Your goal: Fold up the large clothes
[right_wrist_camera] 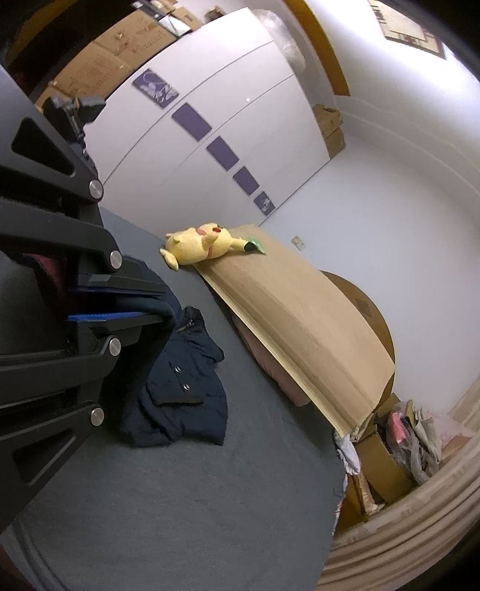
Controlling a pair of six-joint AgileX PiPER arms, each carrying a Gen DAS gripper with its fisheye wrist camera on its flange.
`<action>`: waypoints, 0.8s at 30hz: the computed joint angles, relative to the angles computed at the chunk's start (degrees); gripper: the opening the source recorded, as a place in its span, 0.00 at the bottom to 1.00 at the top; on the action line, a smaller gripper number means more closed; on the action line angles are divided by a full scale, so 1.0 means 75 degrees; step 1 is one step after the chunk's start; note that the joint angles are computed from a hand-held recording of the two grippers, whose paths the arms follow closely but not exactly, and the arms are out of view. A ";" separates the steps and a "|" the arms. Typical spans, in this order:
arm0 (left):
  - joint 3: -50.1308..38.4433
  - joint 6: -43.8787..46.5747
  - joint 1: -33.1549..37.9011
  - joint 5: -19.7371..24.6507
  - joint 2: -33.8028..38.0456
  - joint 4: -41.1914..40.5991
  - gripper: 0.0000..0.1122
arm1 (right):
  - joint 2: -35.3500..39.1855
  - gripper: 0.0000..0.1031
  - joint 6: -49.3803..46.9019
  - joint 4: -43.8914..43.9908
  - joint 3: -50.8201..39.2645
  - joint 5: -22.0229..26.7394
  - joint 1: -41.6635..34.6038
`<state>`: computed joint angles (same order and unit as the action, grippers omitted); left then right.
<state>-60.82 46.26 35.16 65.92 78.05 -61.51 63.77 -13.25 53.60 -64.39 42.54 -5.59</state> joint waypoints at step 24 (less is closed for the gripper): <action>-0.0887 -0.1716 -0.1754 -0.2083 0.0159 0.1788 0.06 | 0.1928 0.07 0.0563 -0.1224 -0.1920 0.0073 0.0251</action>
<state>-67.47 33.39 22.01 50.30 79.24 -48.10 78.23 -9.03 44.42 -78.79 43.09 -3.71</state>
